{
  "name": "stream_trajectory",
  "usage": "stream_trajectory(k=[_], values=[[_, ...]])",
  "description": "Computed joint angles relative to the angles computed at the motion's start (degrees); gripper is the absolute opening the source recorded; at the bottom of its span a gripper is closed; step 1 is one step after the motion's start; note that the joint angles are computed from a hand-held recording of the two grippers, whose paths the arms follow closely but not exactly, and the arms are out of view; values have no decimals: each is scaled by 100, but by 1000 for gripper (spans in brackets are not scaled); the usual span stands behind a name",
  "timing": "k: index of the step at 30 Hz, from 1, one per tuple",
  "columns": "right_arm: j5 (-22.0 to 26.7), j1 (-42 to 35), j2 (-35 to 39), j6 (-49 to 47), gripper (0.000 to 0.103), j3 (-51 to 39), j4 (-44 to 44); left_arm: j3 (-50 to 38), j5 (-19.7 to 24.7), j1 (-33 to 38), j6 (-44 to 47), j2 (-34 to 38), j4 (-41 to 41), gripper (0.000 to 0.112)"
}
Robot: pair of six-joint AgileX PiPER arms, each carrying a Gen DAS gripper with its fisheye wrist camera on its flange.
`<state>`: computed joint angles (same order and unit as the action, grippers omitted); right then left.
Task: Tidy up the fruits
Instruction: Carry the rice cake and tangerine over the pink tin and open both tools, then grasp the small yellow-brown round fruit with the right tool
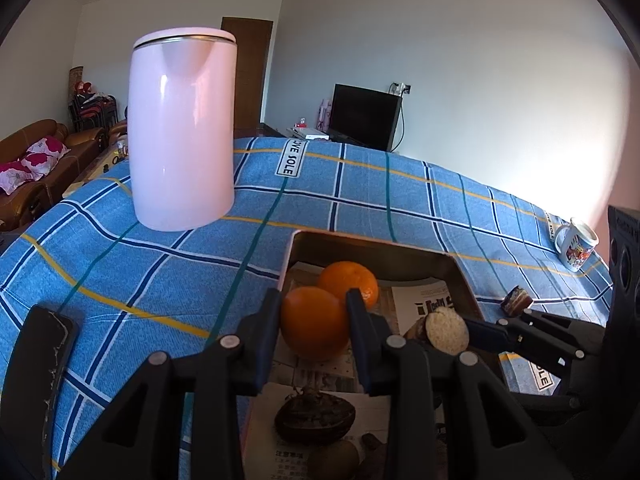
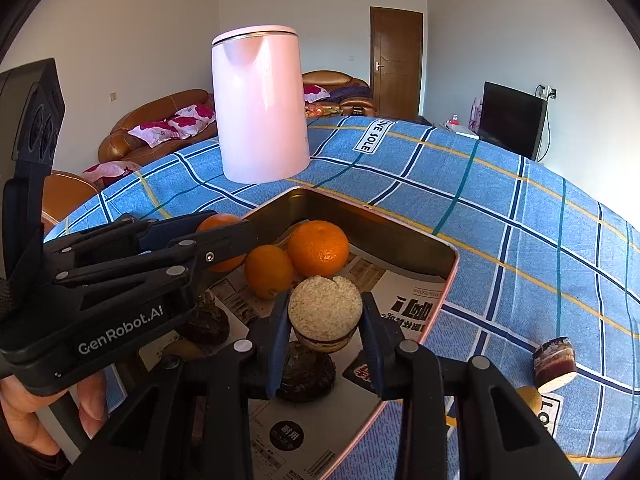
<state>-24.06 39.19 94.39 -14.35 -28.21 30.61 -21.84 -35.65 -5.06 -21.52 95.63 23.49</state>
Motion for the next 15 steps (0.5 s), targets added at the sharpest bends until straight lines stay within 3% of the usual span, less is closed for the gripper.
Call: stream_trajectory(k=[3, 5, 7, 11, 15], values=[[46, -27, -30, 145, 36, 23, -153, 8, -2, 2, 2, 0, -75, 37], [37, -73, -122, 340, 55, 125, -338, 40, -55, 30, -57, -17, 7, 43], [-166, -120, -348, 581, 60, 395, -557, 101, -111, -58, 70, -46, -169, 51], [-216, -466, -1048, 956, 60, 947, -961, 248, -258, -205, 75, -175, -250, 60], [2, -1094, -1811, 691, 61, 1527, -990, 408, -401, -372, 120, -358, -448, 69]])
